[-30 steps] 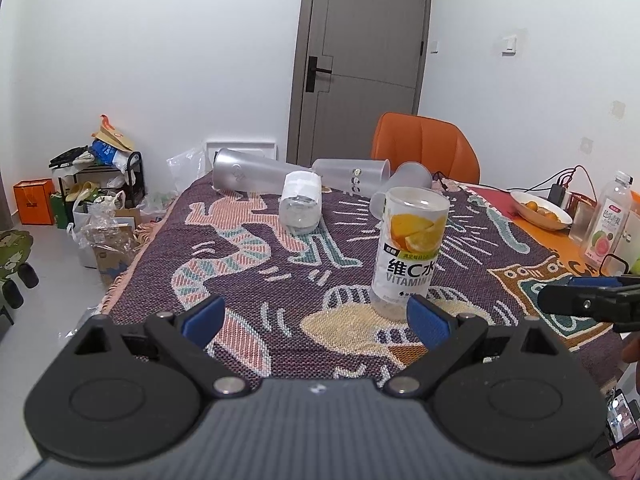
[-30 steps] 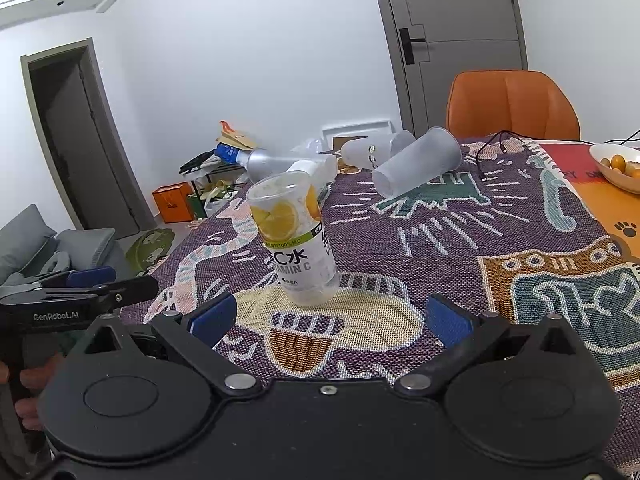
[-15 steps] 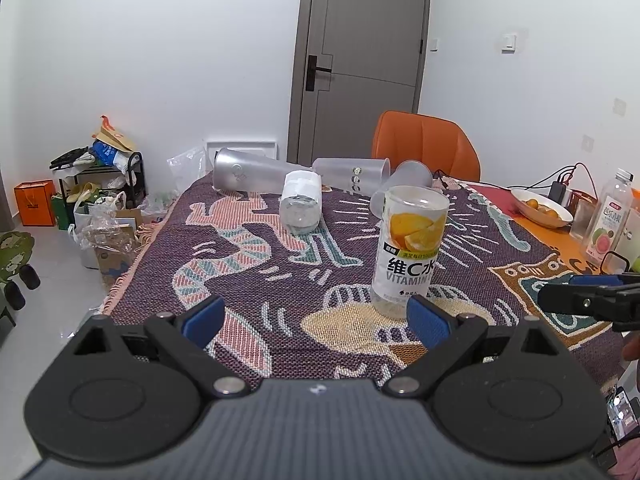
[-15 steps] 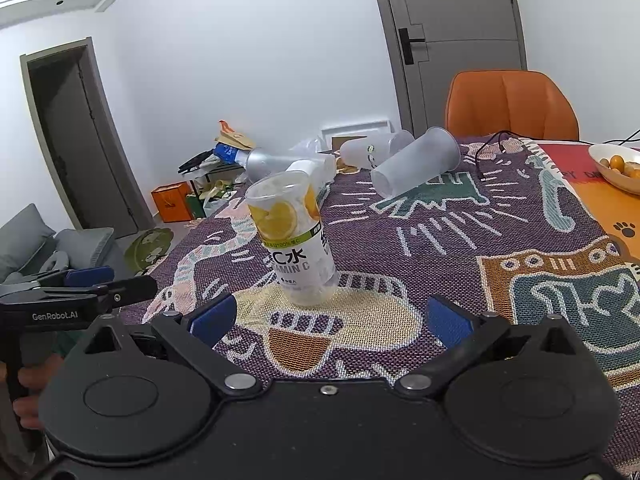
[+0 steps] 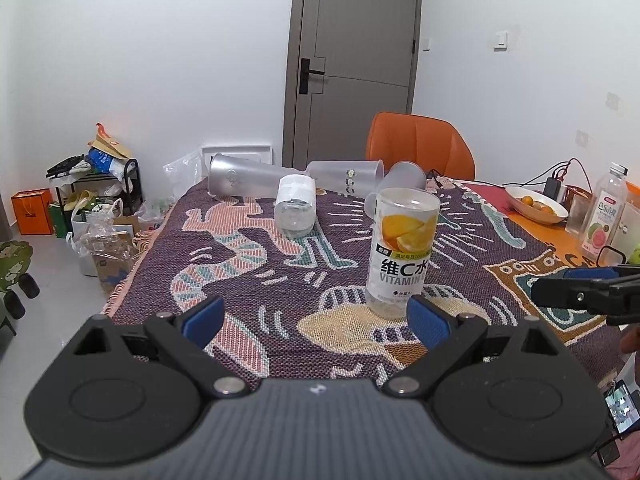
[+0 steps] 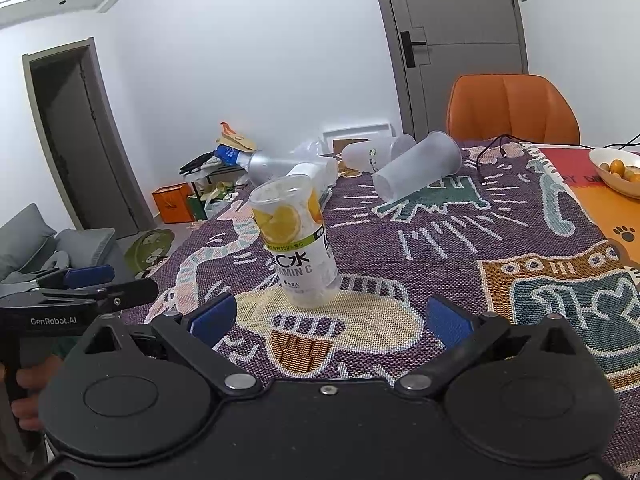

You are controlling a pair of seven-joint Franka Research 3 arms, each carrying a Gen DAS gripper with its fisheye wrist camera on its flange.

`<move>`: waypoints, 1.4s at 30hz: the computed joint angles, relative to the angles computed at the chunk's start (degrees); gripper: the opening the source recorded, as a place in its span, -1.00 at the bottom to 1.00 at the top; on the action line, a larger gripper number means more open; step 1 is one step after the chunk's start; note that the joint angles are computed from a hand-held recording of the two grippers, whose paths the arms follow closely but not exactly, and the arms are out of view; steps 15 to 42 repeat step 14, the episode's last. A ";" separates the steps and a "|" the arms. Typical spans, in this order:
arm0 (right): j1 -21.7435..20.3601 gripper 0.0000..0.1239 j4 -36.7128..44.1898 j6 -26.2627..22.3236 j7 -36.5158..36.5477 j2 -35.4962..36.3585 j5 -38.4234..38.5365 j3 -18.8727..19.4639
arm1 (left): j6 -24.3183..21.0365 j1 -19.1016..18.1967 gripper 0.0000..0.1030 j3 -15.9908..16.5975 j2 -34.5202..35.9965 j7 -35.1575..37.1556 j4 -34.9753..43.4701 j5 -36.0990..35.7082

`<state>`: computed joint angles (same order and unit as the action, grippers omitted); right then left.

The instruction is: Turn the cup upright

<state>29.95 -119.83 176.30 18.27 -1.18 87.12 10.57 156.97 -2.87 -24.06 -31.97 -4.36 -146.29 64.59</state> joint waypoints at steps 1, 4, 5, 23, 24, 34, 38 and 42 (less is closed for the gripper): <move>-0.01 0.66 -0.01 -0.01 -0.03 0.01 -0.05 0.00 | -0.09 -0.02 0.88 -0.02 -0.01 -0.06 0.01 -0.04; 0.02 0.66 -0.09 0.13 0.33 0.02 -0.42 0.04 | -0.44 -0.01 0.88 -0.13 0.07 -0.29 0.06 -0.03; 0.03 0.66 -0.11 0.20 0.68 0.06 -0.71 0.05 | -0.56 -0.04 0.88 -0.14 0.17 -0.30 0.12 -0.02; 0.04 0.66 0.02 0.10 0.37 0.32 -0.70 0.05 | -0.97 -0.22 0.88 -0.11 1.13 -1.24 0.84 2.12; 0.04 0.66 0.02 0.10 0.37 0.32 -0.70 0.05 | -0.97 -0.22 0.88 -0.11 1.13 -1.24 0.84 2.12; 0.04 0.66 0.02 0.10 0.37 0.32 -0.70 0.05 | -0.97 -0.22 0.88 -0.11 1.13 -1.24 0.84 2.12; 0.04 0.66 0.02 0.10 0.37 0.32 -0.70 0.05 | -0.97 -0.22 0.88 -0.11 1.13 -1.24 0.84 2.12; 0.04 0.66 0.02 0.10 0.37 0.32 -0.70 0.05 | -0.97 -0.22 0.88 -0.11 1.13 -1.24 0.84 2.12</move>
